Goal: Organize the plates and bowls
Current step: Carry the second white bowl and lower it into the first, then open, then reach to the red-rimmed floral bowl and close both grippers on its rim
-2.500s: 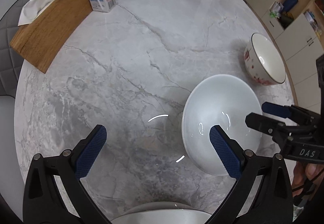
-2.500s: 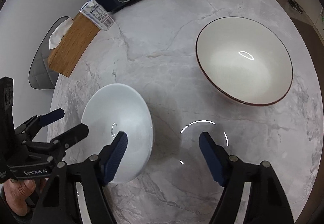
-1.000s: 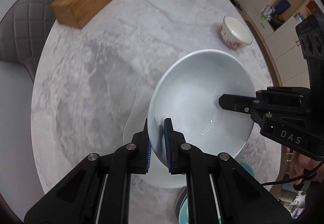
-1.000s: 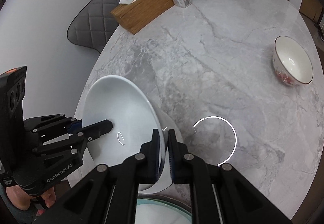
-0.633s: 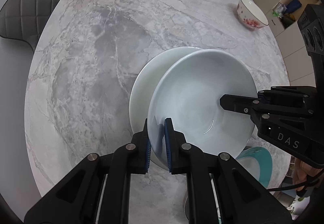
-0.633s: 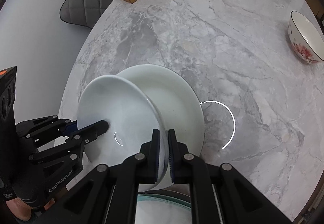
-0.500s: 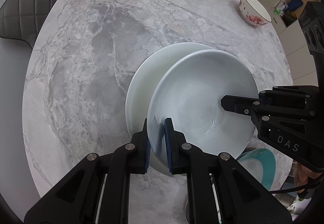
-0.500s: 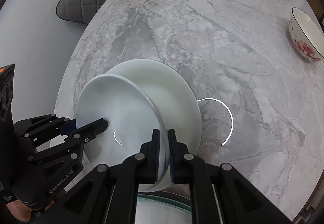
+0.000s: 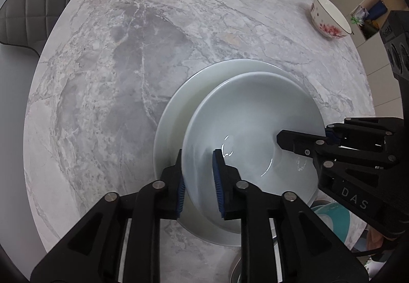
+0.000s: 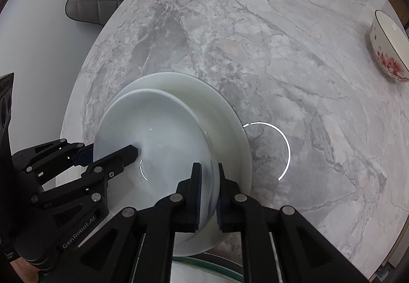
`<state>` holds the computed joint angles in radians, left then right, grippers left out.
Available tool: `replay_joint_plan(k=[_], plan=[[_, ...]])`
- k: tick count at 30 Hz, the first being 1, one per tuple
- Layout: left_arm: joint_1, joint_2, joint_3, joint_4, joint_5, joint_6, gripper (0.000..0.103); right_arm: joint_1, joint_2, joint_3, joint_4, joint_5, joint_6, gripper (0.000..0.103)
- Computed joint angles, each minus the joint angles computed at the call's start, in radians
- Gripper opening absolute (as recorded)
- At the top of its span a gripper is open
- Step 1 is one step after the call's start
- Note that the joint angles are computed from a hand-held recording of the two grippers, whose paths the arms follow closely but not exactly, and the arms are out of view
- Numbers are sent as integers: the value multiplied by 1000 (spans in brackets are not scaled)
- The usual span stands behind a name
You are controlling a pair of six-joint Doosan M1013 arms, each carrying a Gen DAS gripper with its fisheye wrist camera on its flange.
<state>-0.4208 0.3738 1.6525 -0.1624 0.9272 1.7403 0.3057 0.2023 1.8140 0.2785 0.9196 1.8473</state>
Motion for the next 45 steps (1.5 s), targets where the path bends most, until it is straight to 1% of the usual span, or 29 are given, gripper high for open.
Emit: replay_joint_plan(k=[1, 3, 5, 6, 8, 11, 13, 14, 15, 16, 17, 19, 20, 21, 22, 24, 25, 27, 28, 29, 32, 33, 34, 36, 37, 39, 41, 43, 45], plan=[[0, -3, 3, -10, -2, 7, 27, -1, 0, 1, 3, -2, -1, 15], [-1, -8, 10, -33, -6, 25, 39, -2, 0, 2, 17, -5, -9, 19], [-5, -20, 20, -25, -27, 11, 42, 2, -3, 2, 2, -10, 5, 18], [-3, -25, 24, -27, -39, 8, 47, 1, -7, 4, 3, -16, 9, 20], [9, -31, 27, -69, -40, 22, 50, -3, -16, 9, 14, -31, 15, 23], [18, -45, 30, -90, -39, 26, 52, 1, -28, 6, -18, -35, 40, 38], [22, -61, 37, -92, -49, 22, 59, 2, -41, 8, -29, -42, 51, 45], [24, -69, 38, -83, -48, 4, 71, 1, -52, 12, -30, -50, 57, 47], [31, -76, 39, -93, -45, 1, 82, 4, -68, 20, -46, -66, 73, 57], [43, -83, 40, -123, -37, 8, 89, 6, -85, 28, -69, -83, 93, 68], [52, -88, 39, -140, -30, 7, 103, 5, -108, 43, -81, -112, 105, 74], [61, -103, 36, -128, -26, -6, 103, -11, -171, 93, -44, -213, 82, 103], [63, -109, 35, -125, -34, 0, 103, -23, -207, 125, -7, -280, 49, 103], [64, -115, 33, -118, -47, 7, 103, -27, -229, 143, -7, -314, 39, 103], [61, -122, 29, -114, -65, 17, 103, -34, -247, 154, -25, -328, 36, 103], [56, -135, 23, -141, -117, 53, 103, -54, -271, 165, -79, -317, 50, 103], [53, -141, 21, -175, -156, 77, 103, -65, -279, 167, -121, -305, 71, 103], [40, -133, -5, -222, -188, 107, 103, -100, -298, 177, -186, -289, 118, 103], [30, -125, -24, -225, -187, 102, 103, -124, -308, 185, -178, -287, 116, 103], [19, -108, -55, -234, -171, 101, 103, -152, -314, 190, -166, -279, 114, 103], [-16, -29, -179, -237, -58, 73, 103, -240, -319, 194, -157, -243, 123, 103], [-36, 3, -229, -195, -5, 40, 103, -269, -312, 189, -160, -219, 130, 103], [-56, 34, -274, -161, 25, 15, 103, -298, -301, 184, -154, -206, 132, 103], [-84, 76, -329, -162, 19, 21, 103, -356, -289, 183, -124, -206, 110, 103], [-100, 97, -357, -148, 18, 11, 103, -372, -285, 182, -130, -207, 108, 103], [-131, 147, -423, -129, 44, 16, 103, -401, -266, 170, -145, -202, 104, 103], [-171, 198, -486, -33, 62, -12, 103, -436, -236, 152, -126, -189, 75, 103], [-200, 256, -554, 17, 107, -22, 103, -455, -200, 130, -119, -167, 63, 101], [-216, 290, -585, 26, 117, -31, 103, -468, -171, 116, -76, -167, 16, 96]])
